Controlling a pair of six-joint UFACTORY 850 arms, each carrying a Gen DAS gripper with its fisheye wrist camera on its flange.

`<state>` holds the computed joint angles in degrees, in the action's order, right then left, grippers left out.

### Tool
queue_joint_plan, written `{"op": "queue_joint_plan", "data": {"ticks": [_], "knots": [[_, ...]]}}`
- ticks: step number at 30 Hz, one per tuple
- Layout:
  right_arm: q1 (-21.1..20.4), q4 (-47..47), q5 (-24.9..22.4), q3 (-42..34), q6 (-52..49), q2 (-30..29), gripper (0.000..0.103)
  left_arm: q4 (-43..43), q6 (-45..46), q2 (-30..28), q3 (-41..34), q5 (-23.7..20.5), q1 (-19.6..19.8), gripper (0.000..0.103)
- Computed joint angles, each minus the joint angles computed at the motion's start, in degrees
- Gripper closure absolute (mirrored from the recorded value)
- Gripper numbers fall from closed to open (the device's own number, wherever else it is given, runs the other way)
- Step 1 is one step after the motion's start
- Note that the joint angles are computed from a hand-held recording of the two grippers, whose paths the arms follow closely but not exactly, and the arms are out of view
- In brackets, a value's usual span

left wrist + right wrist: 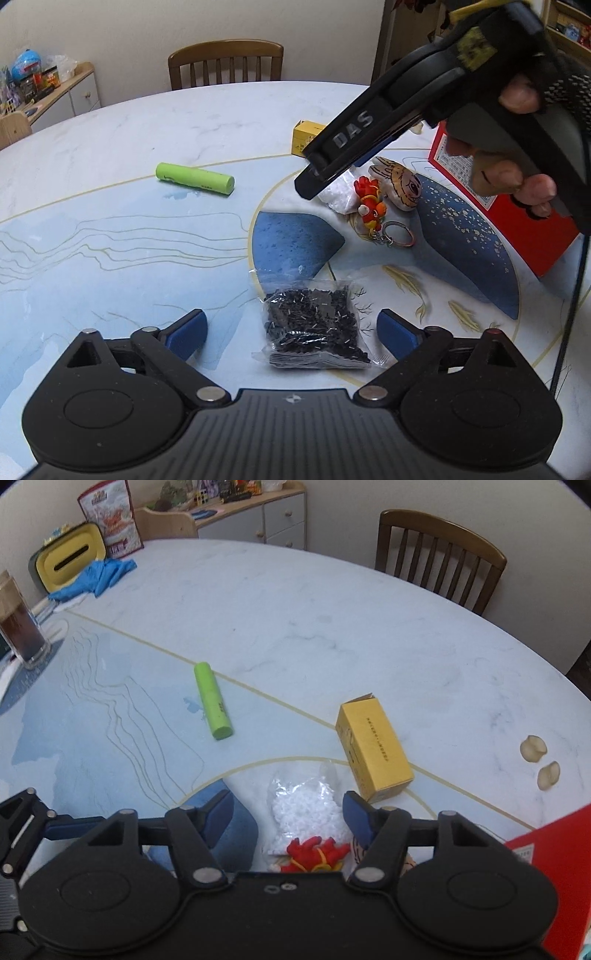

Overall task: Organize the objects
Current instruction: 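Grasp the black bag with the left tool while the right tool grasps the white bead bag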

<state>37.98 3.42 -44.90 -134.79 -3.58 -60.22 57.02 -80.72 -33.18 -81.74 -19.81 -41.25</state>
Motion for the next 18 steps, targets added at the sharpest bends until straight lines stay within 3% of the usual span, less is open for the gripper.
{"op": "queue_joint_plan", "data": {"ticks": [2, 7, 10, 18], "knots": [[0.2, -1.4, -0.6, -1.4, 0.4, -1.0, 0.041, 0.8, -0.3, -0.1, 0.0, -0.3, -0.2, 0.007], [0.7, -3.6, -2.5, -4.8, 0.6, -3.3, 0.051, 1.8, -0.1, 0.2, 0.1, -0.2, -0.3, 0.03], [1.1, -5.6, -3.2, -6.0, 1.5, -4.0, 0.064, 1.2, 1.9, 0.1, -0.3, -0.9, -0.7, 0.041], [1.3, -6.2, -2.1, -4.6, 3.3, -2.8, 0.073, -0.8, 3.8, 0.1, -0.7, -1.0, -0.5, 0.058]]}}
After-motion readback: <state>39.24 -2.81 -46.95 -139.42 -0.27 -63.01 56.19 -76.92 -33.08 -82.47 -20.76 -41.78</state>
